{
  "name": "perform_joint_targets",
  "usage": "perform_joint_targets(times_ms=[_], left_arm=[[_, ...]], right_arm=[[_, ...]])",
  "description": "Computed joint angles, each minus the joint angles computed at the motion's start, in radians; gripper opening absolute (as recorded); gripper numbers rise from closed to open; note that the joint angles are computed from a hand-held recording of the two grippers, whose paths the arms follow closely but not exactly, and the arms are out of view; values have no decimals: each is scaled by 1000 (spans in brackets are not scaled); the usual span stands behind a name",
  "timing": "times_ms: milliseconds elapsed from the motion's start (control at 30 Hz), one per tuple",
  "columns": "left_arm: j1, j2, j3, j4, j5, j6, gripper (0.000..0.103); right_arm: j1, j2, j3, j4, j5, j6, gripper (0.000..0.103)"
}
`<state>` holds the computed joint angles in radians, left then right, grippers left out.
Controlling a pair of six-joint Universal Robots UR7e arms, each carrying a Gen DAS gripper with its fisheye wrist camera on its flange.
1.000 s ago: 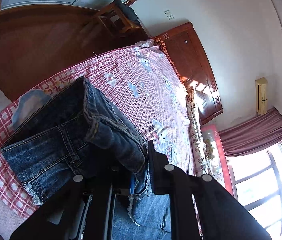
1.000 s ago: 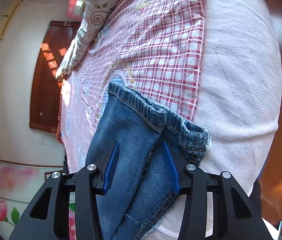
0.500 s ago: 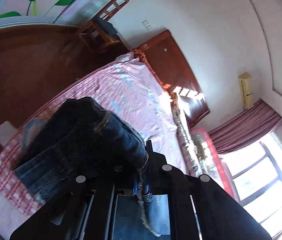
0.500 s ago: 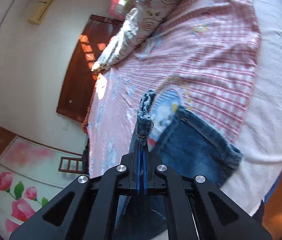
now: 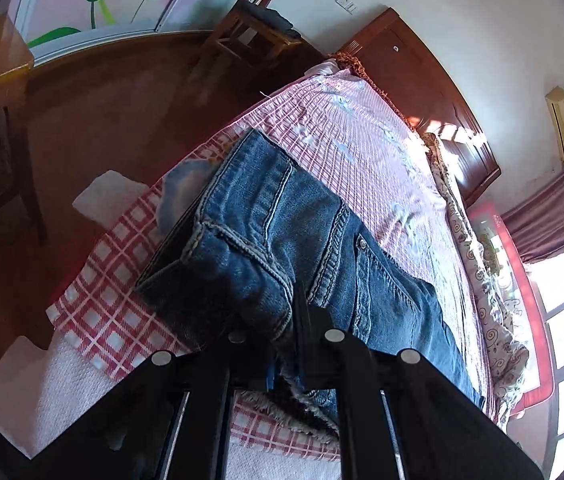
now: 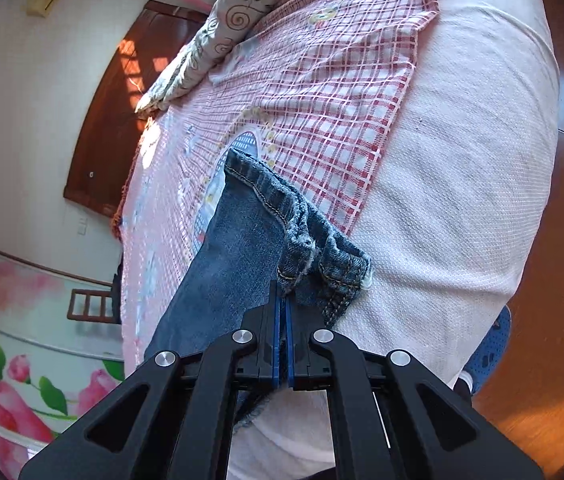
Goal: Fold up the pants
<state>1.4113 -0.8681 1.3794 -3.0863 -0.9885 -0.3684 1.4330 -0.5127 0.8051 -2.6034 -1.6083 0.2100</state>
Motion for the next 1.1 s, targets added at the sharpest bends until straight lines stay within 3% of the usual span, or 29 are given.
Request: perform_joint_targets(times_ms=[233,367,467,533,600,667,767,800,833,867,900,967,1100], left_arm=[[7,23,-14,21,21,-42,7],[-15,24,-25,-23,29,33,7],[-5,14,-4,-22,21,15,8],[17,27,-11,26,20,-36,9],[24,29,1,-19,-3,-40,10],[11,24,1,9,23,-44,10],[-15,0,16,62,98,-67,26],[-36,-5,31,42,176,-55,36],[-60,-5,47,-4,267,-29,56],[-84,2,57,-80,349,16,65],[-100,11,59,-141,388,58,66],[-124,21,50,-180,403,90,71],[-145,69,-16,-89,243,191,80]], right_arm=[[-8,-1,22,1,-25,-2,1],[0,2,3,24,-37,-22,1],[5,7,-9,43,-56,-41,1],[0,8,0,31,-46,-43,1],[-5,5,4,27,-28,-31,1],[-8,2,5,35,-19,-26,1],[-2,2,5,35,-37,-37,1],[-2,0,13,24,-38,-36,1],[-5,-2,22,13,-30,-28,1],[-9,-6,32,0,-15,-13,1],[-15,-10,45,-15,4,4,1],[-29,-21,77,-50,51,34,1],[-79,-41,163,-171,226,198,1]])
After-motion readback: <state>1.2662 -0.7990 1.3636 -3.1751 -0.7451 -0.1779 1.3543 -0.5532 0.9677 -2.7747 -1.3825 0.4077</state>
